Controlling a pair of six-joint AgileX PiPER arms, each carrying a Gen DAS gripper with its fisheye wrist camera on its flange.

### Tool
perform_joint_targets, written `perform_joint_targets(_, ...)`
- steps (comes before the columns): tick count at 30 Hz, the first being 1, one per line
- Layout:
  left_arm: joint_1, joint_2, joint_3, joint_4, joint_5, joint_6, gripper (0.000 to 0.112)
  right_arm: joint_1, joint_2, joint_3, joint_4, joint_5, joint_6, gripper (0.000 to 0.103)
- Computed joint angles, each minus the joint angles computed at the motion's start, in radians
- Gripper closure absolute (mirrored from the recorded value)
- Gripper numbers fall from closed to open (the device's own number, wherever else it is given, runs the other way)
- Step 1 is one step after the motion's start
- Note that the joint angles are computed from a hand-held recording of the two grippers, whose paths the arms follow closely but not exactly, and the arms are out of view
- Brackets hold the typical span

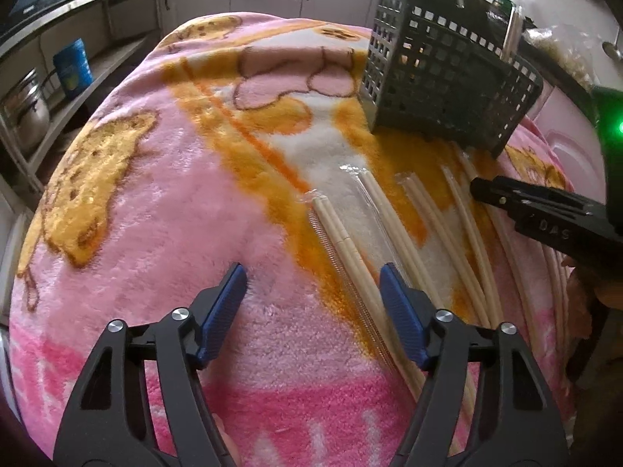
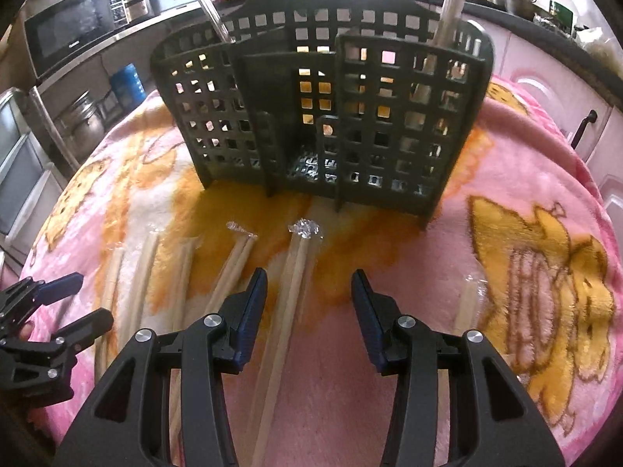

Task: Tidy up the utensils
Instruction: 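Close the left tool on another wrapped chopstick while the right tool grasps one too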

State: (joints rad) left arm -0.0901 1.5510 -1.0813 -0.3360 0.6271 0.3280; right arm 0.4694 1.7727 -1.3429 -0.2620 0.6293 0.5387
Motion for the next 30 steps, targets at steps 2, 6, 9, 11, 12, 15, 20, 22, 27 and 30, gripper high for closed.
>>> perform_joint_targets(2,0.011,0.014,-0.015,-0.024,0.011,0.014,0.057,-0.002,0.017,-0.020,0.011,0.007,-0.008,0.068)
perform_joint_targets(6,0.049,0.061,-0.080,-0.104,0.075,0.047,0.058,-0.005,0.052,-0.068,0.026,0.035,-0.017,0.071)
perform_joint_targets(9,0.069,0.099,-0.134,-0.143,0.128,0.052,0.060,-0.009,0.077,-0.109,0.043,0.067,-0.036,0.080)
perform_joint_targets(11,0.074,0.123,-0.165,-0.148,0.145,0.041,0.064,-0.008,0.085,-0.127,0.054,0.076,-0.058,0.090)
perform_joint_targets(12,0.071,0.133,-0.177,-0.138,0.145,0.031,0.068,-0.011,0.080,-0.125,0.071,0.071,-0.074,0.091)
perform_joint_targets(15,0.064,0.159,-0.216,-0.107,0.150,-0.003,0.077,-0.018,0.045,-0.091,0.125,0.039,-0.114,0.092)
perform_joint_targets(20,0.087,0.194,-0.262,-0.140,0.183,0.008,0.102,-0.027,-0.044,-0.003,0.182,-0.037,-0.136,0.092)
perform_joint_targets(22,0.113,0.207,-0.280,-0.198,0.216,0.043,0.106,-0.036,-0.092,0.043,0.208,-0.072,-0.149,0.092)
perform_joint_targets(27,0.144,0.184,-0.266,-0.319,0.237,0.117,0.111,-0.052,-0.192,0.139,0.228,-0.139,-0.124,0.092)
perform_joint_targets(30,0.145,0.133,-0.235,-0.371,0.221,0.175,0.111,-0.052,-0.248,0.187,0.203,-0.188,-0.066,0.092)
